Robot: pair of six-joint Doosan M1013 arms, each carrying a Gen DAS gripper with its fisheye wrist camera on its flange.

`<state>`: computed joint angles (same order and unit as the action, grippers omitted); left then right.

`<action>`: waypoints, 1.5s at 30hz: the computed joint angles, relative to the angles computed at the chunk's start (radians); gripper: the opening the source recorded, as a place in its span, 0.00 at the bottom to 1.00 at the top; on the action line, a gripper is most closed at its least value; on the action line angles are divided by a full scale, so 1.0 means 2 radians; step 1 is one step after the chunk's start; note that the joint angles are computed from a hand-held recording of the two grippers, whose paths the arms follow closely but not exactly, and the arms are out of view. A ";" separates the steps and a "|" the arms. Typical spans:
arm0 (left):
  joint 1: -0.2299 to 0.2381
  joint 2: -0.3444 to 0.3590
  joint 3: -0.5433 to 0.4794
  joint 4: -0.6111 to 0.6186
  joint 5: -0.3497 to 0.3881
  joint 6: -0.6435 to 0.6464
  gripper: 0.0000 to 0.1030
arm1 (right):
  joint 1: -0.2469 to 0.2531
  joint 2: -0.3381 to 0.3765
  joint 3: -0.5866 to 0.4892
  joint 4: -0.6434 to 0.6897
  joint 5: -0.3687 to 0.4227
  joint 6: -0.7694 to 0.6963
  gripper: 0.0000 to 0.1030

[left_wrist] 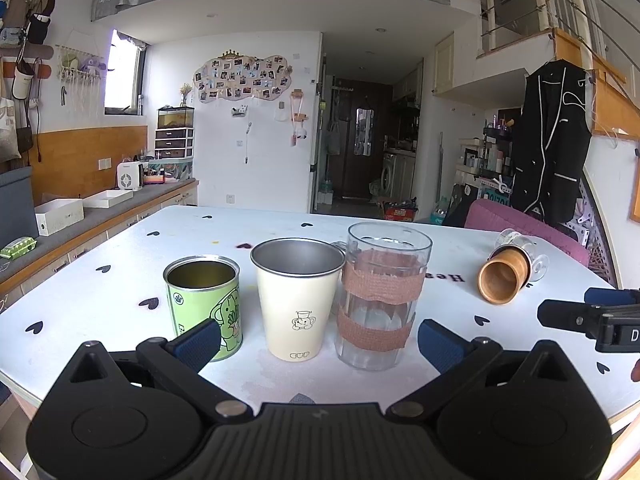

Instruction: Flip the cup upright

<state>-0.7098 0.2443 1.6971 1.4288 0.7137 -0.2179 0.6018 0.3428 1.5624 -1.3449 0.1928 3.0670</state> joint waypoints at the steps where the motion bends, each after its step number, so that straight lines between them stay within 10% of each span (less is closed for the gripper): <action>1: 0.000 0.000 0.000 0.000 0.000 0.000 1.00 | 0.000 0.000 0.000 0.000 0.000 0.000 1.00; 45: -0.001 0.002 -0.002 -0.003 0.006 0.007 1.00 | -0.001 -0.001 0.000 -0.004 0.000 0.003 1.00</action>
<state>-0.7127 0.2482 1.6939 1.4222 0.7248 -0.2033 0.5995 0.3418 1.5627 -1.3525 0.1934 3.0732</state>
